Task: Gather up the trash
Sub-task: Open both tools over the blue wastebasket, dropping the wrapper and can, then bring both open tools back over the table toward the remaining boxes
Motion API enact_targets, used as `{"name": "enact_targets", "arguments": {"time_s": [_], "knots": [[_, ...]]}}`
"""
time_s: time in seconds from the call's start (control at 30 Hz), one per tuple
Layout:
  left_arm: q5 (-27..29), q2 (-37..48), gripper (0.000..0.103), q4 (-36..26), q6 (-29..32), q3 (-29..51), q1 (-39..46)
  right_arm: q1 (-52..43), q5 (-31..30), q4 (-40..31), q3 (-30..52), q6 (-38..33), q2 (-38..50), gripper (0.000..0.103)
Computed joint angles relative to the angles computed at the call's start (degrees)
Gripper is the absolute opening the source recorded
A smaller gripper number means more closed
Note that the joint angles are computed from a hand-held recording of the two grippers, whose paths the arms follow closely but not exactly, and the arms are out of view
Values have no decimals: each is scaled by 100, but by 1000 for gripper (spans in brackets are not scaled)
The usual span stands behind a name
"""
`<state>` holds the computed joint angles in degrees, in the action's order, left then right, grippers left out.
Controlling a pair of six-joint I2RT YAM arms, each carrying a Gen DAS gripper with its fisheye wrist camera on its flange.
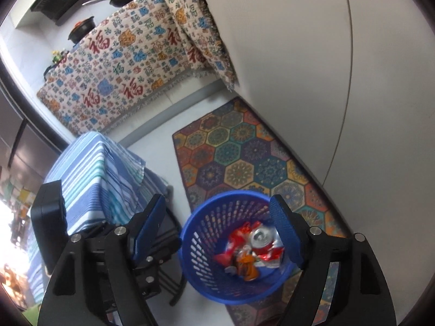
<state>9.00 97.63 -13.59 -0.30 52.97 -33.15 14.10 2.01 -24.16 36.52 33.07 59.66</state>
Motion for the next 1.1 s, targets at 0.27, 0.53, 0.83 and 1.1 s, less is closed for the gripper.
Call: {"name": "enact_targets", "arguments": {"time_s": [0.27, 0.53, 0.83, 1.1], "knots": [[83, -1578, 61, -703, 286, -521, 590, 700, 921, -357, 600, 68, 405, 90], [857, -3576, 64, -2157, 1693, -1054, 2944, 2498, 2140, -492, 1783, 165, 1611, 94], [1370, -2415, 64, -2189, 4151, -590, 6936, 4199, 1879, -523, 4554, -487, 4620, 94], [1618, -565, 64, -2038, 4844, 839, 8616, 4690, 1463, -1290, 7325, -1012, 6845, 94]]}}
